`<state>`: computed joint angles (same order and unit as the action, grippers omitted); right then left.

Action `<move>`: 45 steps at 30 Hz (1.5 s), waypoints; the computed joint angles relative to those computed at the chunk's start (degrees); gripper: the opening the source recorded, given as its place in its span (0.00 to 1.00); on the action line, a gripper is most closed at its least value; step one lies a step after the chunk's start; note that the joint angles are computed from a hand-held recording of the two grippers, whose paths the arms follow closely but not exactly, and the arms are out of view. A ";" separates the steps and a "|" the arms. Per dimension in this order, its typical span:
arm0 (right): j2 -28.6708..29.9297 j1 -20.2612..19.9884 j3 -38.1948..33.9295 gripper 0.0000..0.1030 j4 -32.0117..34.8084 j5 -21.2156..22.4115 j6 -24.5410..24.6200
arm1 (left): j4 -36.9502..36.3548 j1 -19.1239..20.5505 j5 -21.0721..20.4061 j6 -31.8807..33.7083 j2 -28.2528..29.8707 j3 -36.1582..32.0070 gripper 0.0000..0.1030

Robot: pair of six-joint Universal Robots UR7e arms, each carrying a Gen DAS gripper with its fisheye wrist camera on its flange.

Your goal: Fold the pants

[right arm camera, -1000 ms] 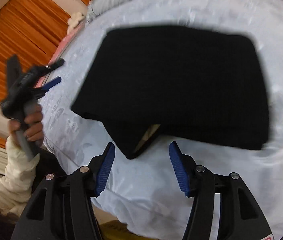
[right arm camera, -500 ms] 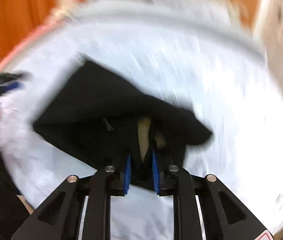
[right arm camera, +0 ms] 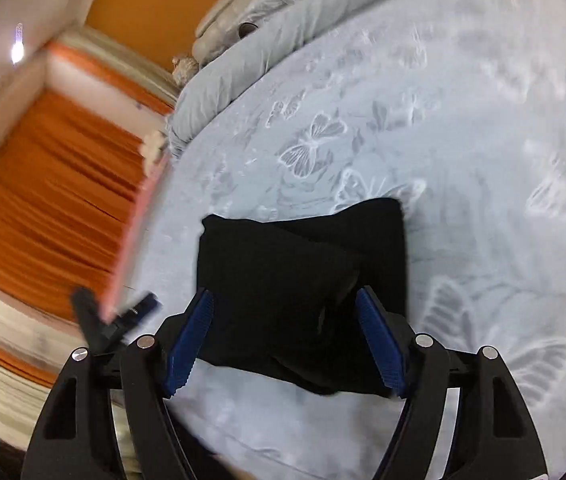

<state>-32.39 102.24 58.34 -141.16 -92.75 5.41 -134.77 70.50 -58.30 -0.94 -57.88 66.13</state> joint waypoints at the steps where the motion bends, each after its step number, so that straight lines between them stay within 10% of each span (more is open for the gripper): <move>1: 1.67 -0.52 -2.83 0.70 3.15 1.11 2.31 | -0.08 0.03 0.14 -0.05 0.01 -0.01 0.95; 2: 3.38 -0.99 -5.25 0.69 6.81 2.59 4.63 | -0.07 0.08 0.13 -0.19 -0.02 -0.03 0.95; 5: 8.65 -0.71 -11.34 0.09 8.85 3.07 6.14 | 0.14 0.44 -0.33 -0.89 -0.04 -0.41 0.95; 9: 9.69 6.72 -13.76 0.08 -0.75 -7.35 -10.44 | 0.14 0.61 -0.31 -1.04 -0.21 -0.52 0.95; 12: 11.31 13.70 -14.21 0.13 -7.69 -24.56 -26.29 | 0.13 0.70 -0.75 -0.79 -0.34 -0.51 0.95; 14: 13.28 12.85 -15.60 0.36 -6.14 -32.00 -26.82 | 0.32 0.70 -0.38 -0.38 -0.19 -0.67 0.95; 17: 14.81 9.26 -18.14 0.39 7.51 -42.55 -12.43 | 1.61 0.87 -0.67 -1.06 0.07 -1.26 0.95; 19: 11.32 7.95 -13.67 0.40 8.89 -40.23 -7.09 | 2.44 0.99 -1.76 -1.34 -0.06 -1.37 0.95; 22: 3.61 5.85 -1.80 0.56 0.36 -25.41 -3.76 | 1.60 0.63 -1.18 -0.37 -0.31 -0.41 0.95; 25: 2.42 5.14 0.89 0.68 0.52 -22.30 -1.52 | 2.90 0.62 -1.81 -0.90 -0.09 -0.27 0.95; 27: 4.50 4.56 -1.37 0.40 4.48 -21.53 -0.86 | 4.49 0.71 -2.62 -1.90 0.28 -0.45 0.95; 34: 4.93 8.86 0.27 0.17 -0.71 -30.12 -7.27 | 3.87 -0.05 -1.88 1.56 -0.01 1.83 0.95; 37: 8.24 7.55 -4.43 0.54 7.04 -36.64 -3.61 | 10.21 0.97 -3.30 -0.76 1.94 -1.51 0.95; 41: 6.67 6.33 -1.92 0.86 0.31 -30.25 -0.72 | 18.55 4.17 -11.22 -10.11 5.48 -7.26 0.96; 43: 6.85 4.94 -2.53 0.88 -0.68 -24.09 0.94 | 16.95 4.02 -10.90 -9.10 5.89 -7.12 0.96; 45: 9.43 2.80 -7.69 0.73 6.16 -17.25 5.86 | 17.51 4.15 -13.39 -5.53 6.79 -8.37 0.68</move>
